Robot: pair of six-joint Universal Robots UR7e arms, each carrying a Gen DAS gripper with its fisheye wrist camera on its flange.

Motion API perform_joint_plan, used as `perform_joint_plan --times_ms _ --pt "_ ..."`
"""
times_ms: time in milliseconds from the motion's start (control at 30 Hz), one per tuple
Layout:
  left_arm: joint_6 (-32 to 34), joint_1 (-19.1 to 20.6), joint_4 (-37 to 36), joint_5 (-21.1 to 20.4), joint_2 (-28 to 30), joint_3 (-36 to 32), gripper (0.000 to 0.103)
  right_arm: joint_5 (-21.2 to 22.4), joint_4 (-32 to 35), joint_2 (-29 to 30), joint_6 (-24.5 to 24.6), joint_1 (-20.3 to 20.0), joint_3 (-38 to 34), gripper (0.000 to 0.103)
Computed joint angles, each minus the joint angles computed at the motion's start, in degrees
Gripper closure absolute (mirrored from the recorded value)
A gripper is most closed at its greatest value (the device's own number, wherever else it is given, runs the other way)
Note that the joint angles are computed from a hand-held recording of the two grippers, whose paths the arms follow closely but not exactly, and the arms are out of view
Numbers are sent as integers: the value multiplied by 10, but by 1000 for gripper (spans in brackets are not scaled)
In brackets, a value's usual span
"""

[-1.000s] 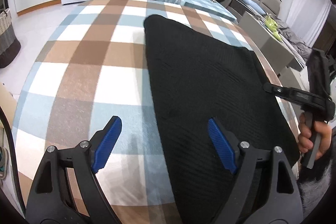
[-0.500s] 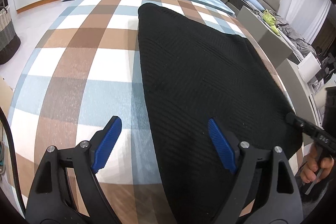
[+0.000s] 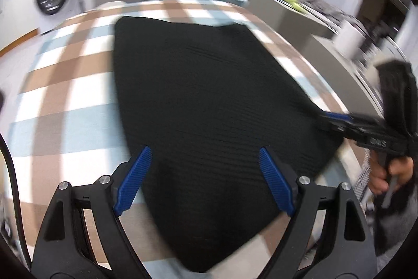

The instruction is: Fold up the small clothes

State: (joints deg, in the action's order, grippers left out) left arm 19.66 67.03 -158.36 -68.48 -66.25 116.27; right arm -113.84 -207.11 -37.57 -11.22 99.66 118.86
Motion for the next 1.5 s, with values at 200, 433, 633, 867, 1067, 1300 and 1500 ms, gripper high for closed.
perform_joint_plan --times_ms 200,433,633,867,1067,1300,1500 --pt "35 -17 4 17 16 30 20 -4 -7 8 2 -6 6 68" --pt "54 -15 19 23 -1 46 20 10 -51 -3 -26 17 21 60" --pt "41 -4 14 13 -13 35 20 -2 -31 39 -84 48 -40 60" --pt "53 12 7 11 1 24 20 -72 33 114 -135 55 -135 60" --pt "42 16 43 -2 -8 12 20 -90 16 77 -151 45 -84 60" --pt "42 14 1 5 21 -27 20 -80 28 55 -132 51 -79 49" --pt "56 16 -21 53 80 -74 20 -128 95 111 -132 59 -183 49"
